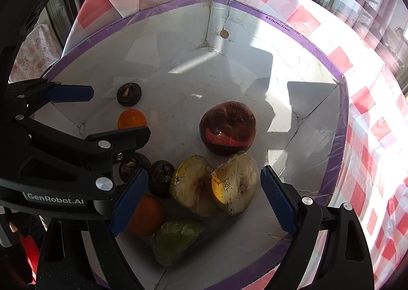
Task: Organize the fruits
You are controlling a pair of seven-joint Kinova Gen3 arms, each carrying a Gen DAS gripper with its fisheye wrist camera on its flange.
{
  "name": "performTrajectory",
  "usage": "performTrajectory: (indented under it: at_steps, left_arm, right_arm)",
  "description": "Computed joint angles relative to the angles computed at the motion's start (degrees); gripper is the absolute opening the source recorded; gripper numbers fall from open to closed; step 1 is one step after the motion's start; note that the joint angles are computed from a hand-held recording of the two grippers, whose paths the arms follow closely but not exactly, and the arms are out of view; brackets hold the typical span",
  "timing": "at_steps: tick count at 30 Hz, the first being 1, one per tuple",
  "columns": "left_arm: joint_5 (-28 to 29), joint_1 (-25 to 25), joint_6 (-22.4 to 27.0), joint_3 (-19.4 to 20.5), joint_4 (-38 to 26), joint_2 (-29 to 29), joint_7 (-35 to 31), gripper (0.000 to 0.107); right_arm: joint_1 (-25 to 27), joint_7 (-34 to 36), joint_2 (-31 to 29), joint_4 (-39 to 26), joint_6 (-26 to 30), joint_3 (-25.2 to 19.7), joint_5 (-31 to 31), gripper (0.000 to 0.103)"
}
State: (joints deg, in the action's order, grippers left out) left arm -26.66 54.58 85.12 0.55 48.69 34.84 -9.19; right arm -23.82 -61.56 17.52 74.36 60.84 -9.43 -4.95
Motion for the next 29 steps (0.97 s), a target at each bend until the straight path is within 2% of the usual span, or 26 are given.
performTrajectory:
  at_steps: [8, 14, 19, 29]
  left_arm:
    - [1.0, -0.7, -1.7, 0.3, 1.2, -0.7, 0.5, 0.101]
    - [2.2, -2.3, -9.6, 1.4, 8.3, -4.4, 3.2, 0.101]
    - [-0.4, -0.8, -6.0, 1.1, 5.5, -2.7, 3.8, 0.099]
    - [0.0, -1.2, -4.2, 0.9, 4.2, -2.1, 3.5, 0.099]
  right_arm:
    - [0.1, 0.1, -0.1, 0.2, -0.1, 0.0, -0.2, 0.086]
    - [0.0, 0.2, -0.3, 0.5, -0.5, 0.0, 0.0, 0.086]
    - [0.0, 0.4, -0.5, 1.0, -1.2, 0.0, 0.1, 0.086]
    - [1.0, 1.2, -0.7, 1.5, -1.9, -0.3, -1.7, 0.086]
